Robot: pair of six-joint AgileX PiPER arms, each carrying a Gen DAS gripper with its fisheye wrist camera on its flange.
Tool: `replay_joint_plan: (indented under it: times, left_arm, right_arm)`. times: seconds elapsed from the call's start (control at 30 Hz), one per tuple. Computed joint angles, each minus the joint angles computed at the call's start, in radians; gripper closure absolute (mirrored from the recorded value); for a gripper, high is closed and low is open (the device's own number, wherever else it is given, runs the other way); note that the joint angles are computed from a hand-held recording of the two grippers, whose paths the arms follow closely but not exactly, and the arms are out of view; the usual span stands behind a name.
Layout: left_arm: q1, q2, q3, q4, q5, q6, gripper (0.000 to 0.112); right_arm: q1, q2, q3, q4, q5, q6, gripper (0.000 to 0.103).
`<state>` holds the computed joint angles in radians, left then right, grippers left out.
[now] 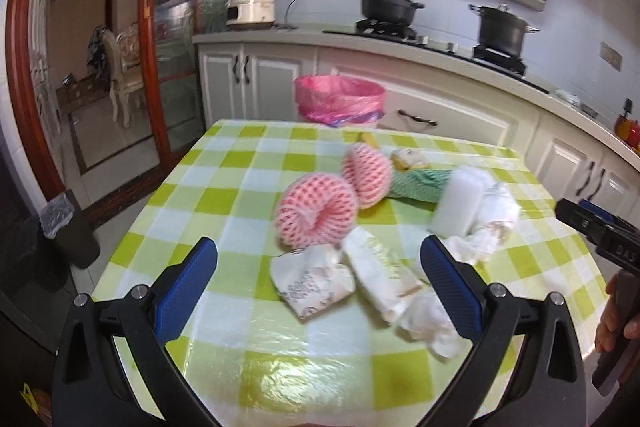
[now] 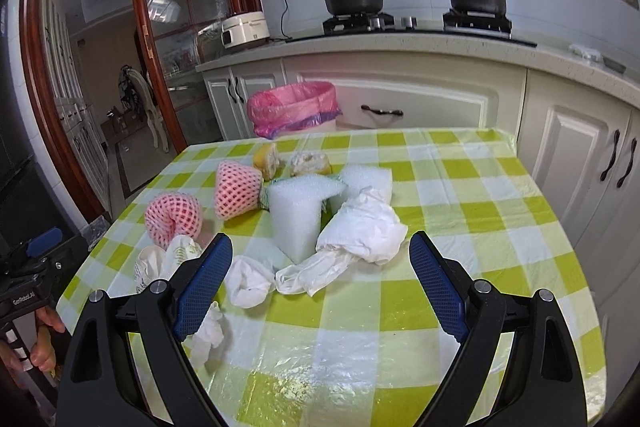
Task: Collect trash
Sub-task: 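Grasp the white printed paper packet with the left tool while the right tool grasps the green-printed white bag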
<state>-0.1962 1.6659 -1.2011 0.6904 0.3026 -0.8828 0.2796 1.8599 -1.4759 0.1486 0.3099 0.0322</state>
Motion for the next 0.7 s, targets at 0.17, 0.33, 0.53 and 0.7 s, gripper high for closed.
replay_joint_plan:
  times: [0.17, 0.33, 0.53, 0.7]
  left_arm:
    - [0.040, 0.087, -0.055, -0.096, 0.015, 0.110, 0.014]
    - [0.046, 0.178, -0.096, -0.162, 0.017, 0.223, 0.014]
    - [0.080, 0.256, -0.160, -0.268, 0.038, 0.250, 0.014]
    - [0.122, 0.328, -0.247, -0.478, 0.081, 0.417, 0.018]
  right_arm:
    - [-0.008, 0.096, -0.114, 0.085, 0.056, -0.073, 0.018]
    - [-0.011, 0.176, -0.224, 0.162, 0.112, -0.153, 0.020]
    - [-0.002, 0.247, -0.326, 0.191, 0.173, -0.186, 0.028]
    - [0.006, 0.275, -0.362, 0.241, 0.199, -0.256, 0.032]
